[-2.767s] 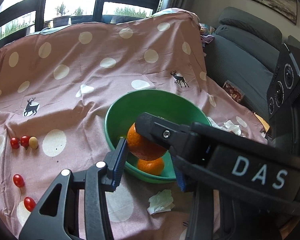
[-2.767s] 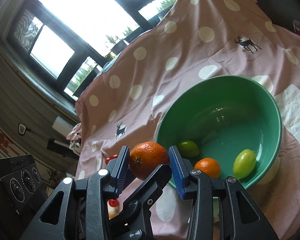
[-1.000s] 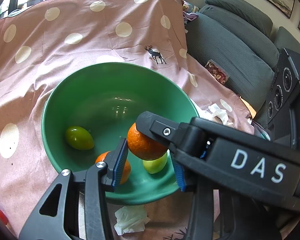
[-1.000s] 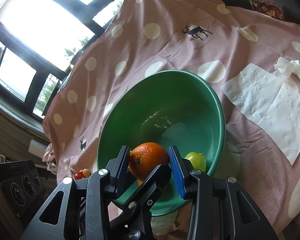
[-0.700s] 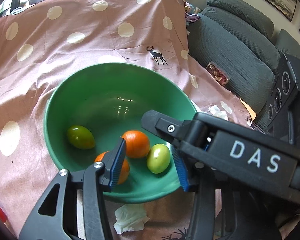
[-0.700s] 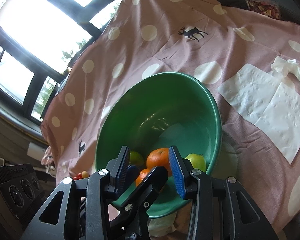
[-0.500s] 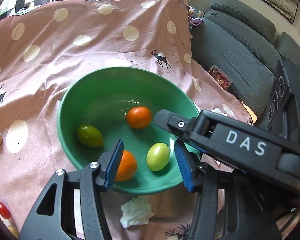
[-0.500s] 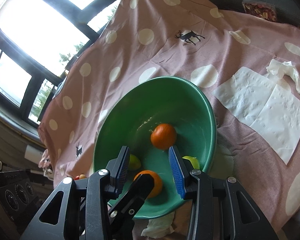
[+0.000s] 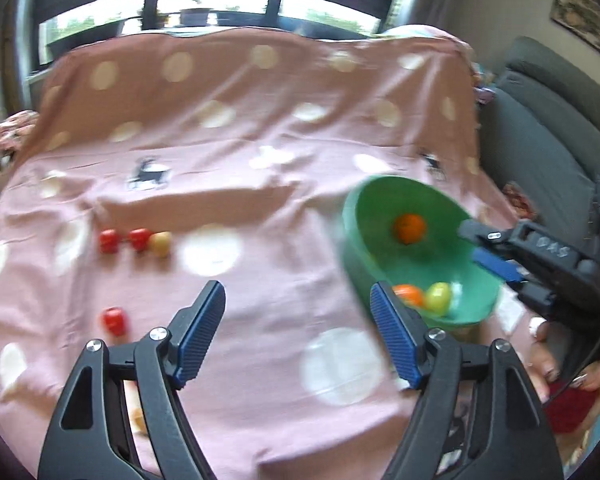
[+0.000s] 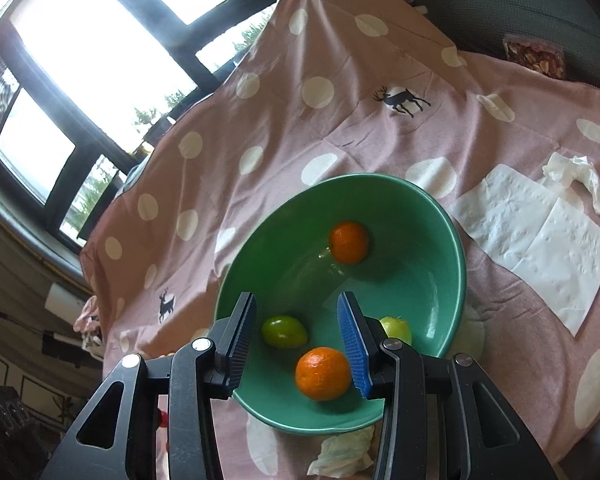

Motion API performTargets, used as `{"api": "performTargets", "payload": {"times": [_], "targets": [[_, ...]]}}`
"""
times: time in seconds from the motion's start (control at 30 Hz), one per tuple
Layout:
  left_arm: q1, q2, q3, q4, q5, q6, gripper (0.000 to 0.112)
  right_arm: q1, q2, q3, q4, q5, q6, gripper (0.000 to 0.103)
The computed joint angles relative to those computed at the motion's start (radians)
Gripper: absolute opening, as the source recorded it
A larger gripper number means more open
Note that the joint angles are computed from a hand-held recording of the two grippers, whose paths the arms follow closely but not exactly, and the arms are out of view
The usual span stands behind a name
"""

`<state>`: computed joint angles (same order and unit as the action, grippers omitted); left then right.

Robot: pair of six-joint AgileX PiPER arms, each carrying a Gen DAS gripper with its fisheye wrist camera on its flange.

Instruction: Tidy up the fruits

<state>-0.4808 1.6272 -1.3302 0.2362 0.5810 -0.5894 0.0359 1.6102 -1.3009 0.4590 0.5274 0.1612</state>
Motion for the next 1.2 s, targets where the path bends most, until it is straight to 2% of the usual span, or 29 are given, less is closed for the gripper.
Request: {"api": "performTargets", "payload": {"times": [0.1,0.13,0.37,0.47,0.57,0.8,0.9,1.07,1.2], "targets": [[0.053,-0.059,0.089,0.072,0.02,-0.088,0.076,0.019,0.01,-0.013,-0.004,0.001,-0.002,0.049],[0.086,-0.074,0.111,0.053,0.024,-0.084,0.076,0.027,0.014,-0.019,-0.01,0.003,0.0,0.051],[0.28,-0.119,0.221,-0.079,0.016,-0.02,0.074,0.099,0.046,-0.07,-0.105,0.032,0.049,0.053],[0.334,-0.108,0.232,-0.198,0.004,0.065,0.072,0.134,0.066,-0.095,-0.142,0.05,0.072,0.054],[0.335,-0.078,0.223,-0.299,0.004,0.164,0.068,0.174,0.093,-0.13,-0.182,0.078,0.087,0.054],[0.292,0.002,0.187,-0.28,0.067,0.157,0.054,0.235,0.141,-0.186,-0.198,0.131,0.068,0.054],[0.293,0.013,0.185,-0.276,0.073,0.155,0.05,0.267,0.149,-0.199,-0.3,0.138,0.152,0.054],[0.297,0.034,0.181,-0.297,0.081,0.169,0.041,0.278,0.136,-0.19,-0.317,0.119,0.164,0.054],[0.291,0.04,0.183,-0.288,0.063,0.156,0.03,0.296,0.125,-0.182,-0.324,0.095,0.151,0.054]]}}
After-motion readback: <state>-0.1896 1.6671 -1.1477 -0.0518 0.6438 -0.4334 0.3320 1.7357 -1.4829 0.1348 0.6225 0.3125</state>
